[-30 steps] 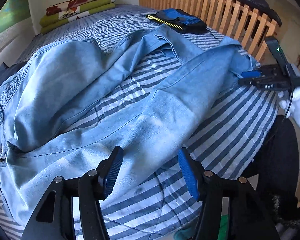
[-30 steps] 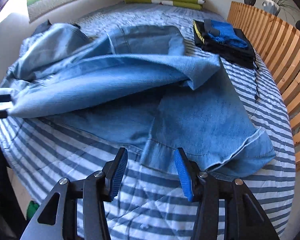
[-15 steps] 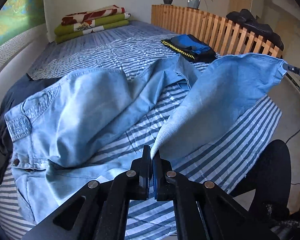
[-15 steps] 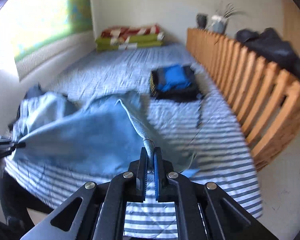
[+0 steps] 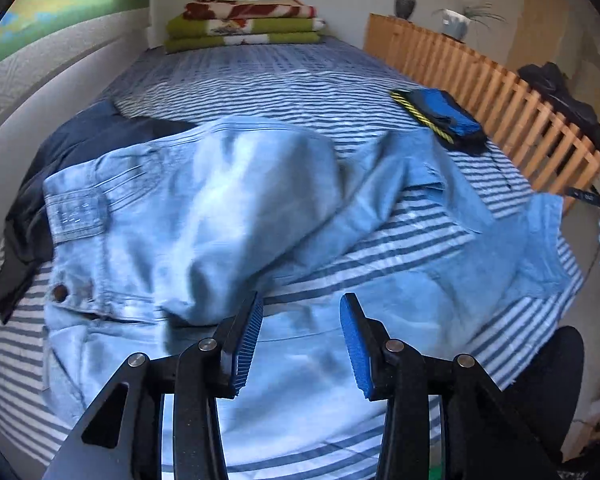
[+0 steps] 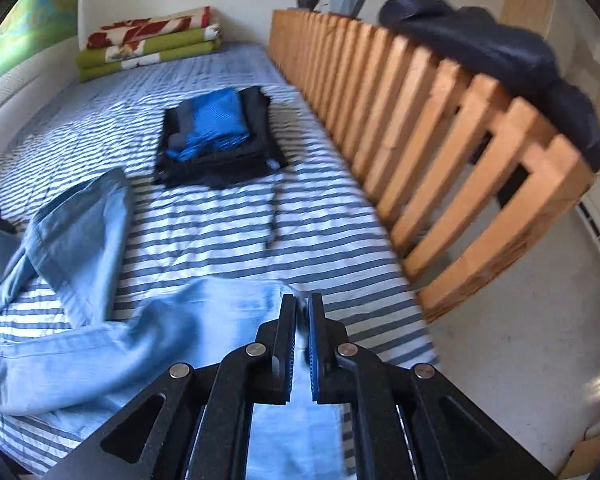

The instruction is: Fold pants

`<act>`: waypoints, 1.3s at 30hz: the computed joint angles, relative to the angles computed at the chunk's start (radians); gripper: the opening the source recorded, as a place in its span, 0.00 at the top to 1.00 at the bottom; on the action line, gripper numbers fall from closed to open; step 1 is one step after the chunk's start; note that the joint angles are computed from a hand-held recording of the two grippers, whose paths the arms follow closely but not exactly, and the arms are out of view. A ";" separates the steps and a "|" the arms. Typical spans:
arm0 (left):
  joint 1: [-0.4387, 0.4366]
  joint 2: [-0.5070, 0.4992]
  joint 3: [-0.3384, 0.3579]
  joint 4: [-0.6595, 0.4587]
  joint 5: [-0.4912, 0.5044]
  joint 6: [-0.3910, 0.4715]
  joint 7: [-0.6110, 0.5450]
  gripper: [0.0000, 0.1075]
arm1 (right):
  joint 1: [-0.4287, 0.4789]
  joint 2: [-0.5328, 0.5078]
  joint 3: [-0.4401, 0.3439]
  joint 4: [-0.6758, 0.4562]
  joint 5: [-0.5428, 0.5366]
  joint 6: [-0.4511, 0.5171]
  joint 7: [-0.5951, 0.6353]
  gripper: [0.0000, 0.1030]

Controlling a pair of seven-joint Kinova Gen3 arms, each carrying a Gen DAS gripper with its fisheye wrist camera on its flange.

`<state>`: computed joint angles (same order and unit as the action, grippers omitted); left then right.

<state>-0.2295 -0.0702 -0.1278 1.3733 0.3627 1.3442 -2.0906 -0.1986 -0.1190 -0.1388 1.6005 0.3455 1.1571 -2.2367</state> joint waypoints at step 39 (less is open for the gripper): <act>-0.021 0.370 0.164 -0.506 -0.106 0.029 0.128 0.96 | -0.174 0.226 0.008 -0.202 -0.153 -0.260 0.127 0.96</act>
<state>-0.2502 0.2999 0.0367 0.8671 0.2571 1.3728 -1.9624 -0.3724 0.1075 -0.1308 1.3984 0.1928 0.8976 -2.1100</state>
